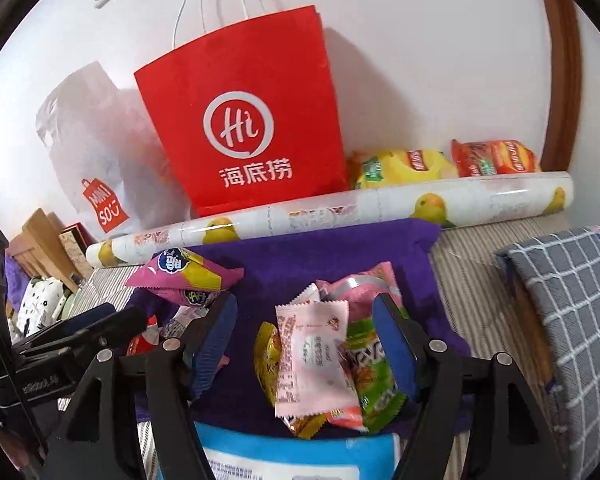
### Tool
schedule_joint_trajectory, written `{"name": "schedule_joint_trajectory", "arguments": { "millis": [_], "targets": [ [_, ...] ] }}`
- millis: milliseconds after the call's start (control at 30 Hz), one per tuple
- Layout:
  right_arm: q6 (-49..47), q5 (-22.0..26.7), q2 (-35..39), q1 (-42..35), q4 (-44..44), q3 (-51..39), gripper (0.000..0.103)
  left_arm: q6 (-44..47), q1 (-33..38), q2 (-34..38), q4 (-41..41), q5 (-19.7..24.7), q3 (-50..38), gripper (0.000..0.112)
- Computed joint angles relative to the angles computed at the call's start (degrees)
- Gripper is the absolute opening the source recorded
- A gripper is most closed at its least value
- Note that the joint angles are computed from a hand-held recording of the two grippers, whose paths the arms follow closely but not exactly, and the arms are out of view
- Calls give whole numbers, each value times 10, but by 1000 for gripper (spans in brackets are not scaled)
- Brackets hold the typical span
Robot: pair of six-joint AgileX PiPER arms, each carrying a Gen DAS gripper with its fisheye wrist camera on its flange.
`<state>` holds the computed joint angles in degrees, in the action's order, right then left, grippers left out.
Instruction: Organize snacks
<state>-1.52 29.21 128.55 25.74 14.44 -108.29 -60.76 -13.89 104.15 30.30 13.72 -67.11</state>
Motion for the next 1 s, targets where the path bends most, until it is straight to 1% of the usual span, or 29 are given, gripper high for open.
{"name": "schedule_joint_trajectory", "arguments": {
  "millis": [100, 167, 267, 333, 400, 467, 533, 600, 633, 667, 700, 733, 833, 1000],
  "targets": [
    [41, 6, -37, 4, -40, 36, 70, -10, -5, 4, 12, 11, -7, 83],
    [70, 5, -65, 8, -70, 67, 70, -38, -17, 6, 47, 30, -16, 83],
    [85, 22, -100, 8, -82, 103, 70, -83, -35, -4, 96, 61, -18, 83],
    [91, 27, -131, 8, -84, 139, 70, -93, -43, -24, 90, 60, 1, 83],
    [109, 30, -158, 15, -117, 169, 70, -84, -57, -47, 73, 66, 18, 83],
    [166, 27, -195, 28, -183, 214, 70, -106, -87, -72, 92, 98, 31, 83],
    [192, 18, -225, 32, -206, 251, 70, -136, -125, -103, 122, 133, 47, 83],
    [210, 15, -260, 33, -218, 291, 76, -140, -151, -129, 124, 150, 60, 83],
    [228, 12, -286, 37, -236, 318, 81, -132, -165, -143, 113, 158, 67, 83],
    [242, 12, -301, 41, -252, 332, 82, -131, -180, -157, 104, 169, 72, 83],
    [275, 11, -331, 50, -290, 359, 82, -138, -193, -167, 105, 179, 75, 83],
    [295, 8, -355, 55, -312, 381, 86, -155, -211, -180, 115, 193, 81, 83],
    [306, 2, -416, 63, -323, 430, 94, -204, -263, -210, 139, 248, 90, 86],
    [331, 16, -495, 78, -350, 484, 99, -275, -352, -246, 171, 336, 99, 88]
  ]
}}
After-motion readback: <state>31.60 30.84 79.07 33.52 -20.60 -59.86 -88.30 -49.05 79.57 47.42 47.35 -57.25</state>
